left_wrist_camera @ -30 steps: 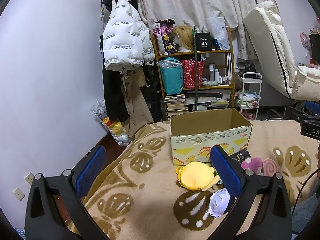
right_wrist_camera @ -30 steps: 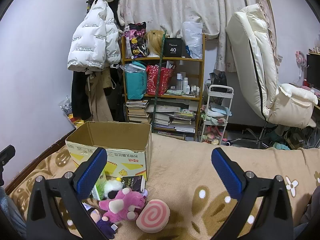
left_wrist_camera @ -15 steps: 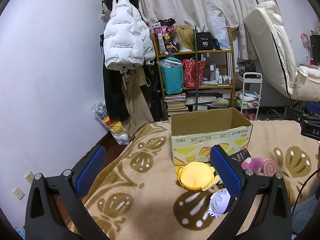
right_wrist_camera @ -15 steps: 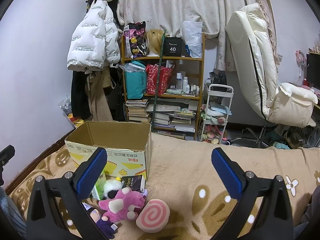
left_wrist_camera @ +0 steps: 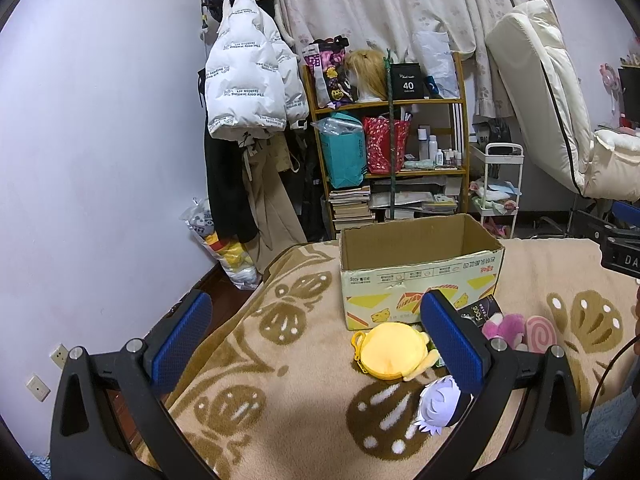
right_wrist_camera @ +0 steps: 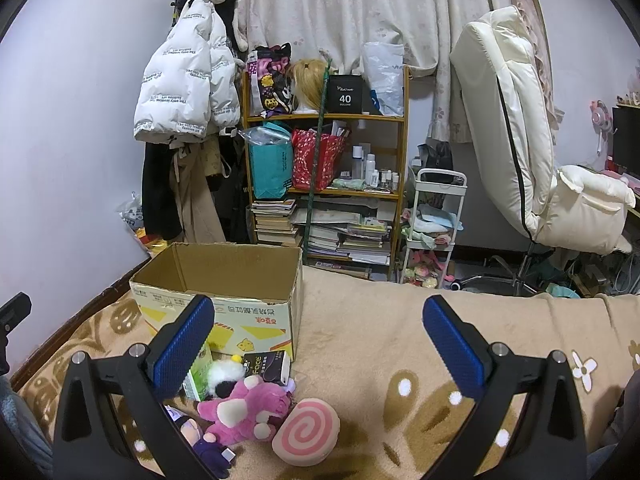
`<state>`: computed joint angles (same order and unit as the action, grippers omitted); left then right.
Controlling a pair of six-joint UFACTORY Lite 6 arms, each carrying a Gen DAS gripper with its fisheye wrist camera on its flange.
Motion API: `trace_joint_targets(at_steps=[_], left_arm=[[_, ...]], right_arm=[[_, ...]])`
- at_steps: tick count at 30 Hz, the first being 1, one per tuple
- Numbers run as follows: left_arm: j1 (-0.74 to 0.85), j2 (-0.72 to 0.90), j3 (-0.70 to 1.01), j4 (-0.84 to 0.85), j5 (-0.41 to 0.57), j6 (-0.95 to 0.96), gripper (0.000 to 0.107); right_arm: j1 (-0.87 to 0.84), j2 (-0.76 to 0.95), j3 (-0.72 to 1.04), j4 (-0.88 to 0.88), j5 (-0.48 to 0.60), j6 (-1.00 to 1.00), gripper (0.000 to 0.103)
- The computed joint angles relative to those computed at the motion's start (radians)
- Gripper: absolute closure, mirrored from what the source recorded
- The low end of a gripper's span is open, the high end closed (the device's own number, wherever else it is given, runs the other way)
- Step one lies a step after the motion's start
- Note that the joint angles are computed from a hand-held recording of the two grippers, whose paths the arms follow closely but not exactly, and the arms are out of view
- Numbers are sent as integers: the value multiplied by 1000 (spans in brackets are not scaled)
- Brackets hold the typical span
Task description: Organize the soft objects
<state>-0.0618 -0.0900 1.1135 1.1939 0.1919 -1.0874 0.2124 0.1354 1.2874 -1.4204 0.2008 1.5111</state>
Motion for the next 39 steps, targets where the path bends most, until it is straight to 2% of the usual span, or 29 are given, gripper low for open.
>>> trace_joint_targets(at_steps=[2, 4, 17, 24, 35, 39], left_arm=[[-1, 1, -1, -4, -1, 7, 5], [-6, 3, 0, -5, 2, 7, 5], [-11, 4, 1, 10, 6, -7, 5], [-12, 5, 5, -58, 8, 64, 5], [-7, 10, 7, -63, 4, 74, 5], [-5, 6, -1, 54, 9, -30, 5]], right_arm=[[-1, -1, -1, -9, -1, 7, 0], [-10, 6, -13, -97, -11, 94, 0], [-11, 7, -8, -70, -12, 67, 0], [-11, 4, -13, -66, -13, 64, 0], [-12, 4, -13, -74, -14, 72, 0], [-17, 5, -13, -65, -19, 62, 0]])
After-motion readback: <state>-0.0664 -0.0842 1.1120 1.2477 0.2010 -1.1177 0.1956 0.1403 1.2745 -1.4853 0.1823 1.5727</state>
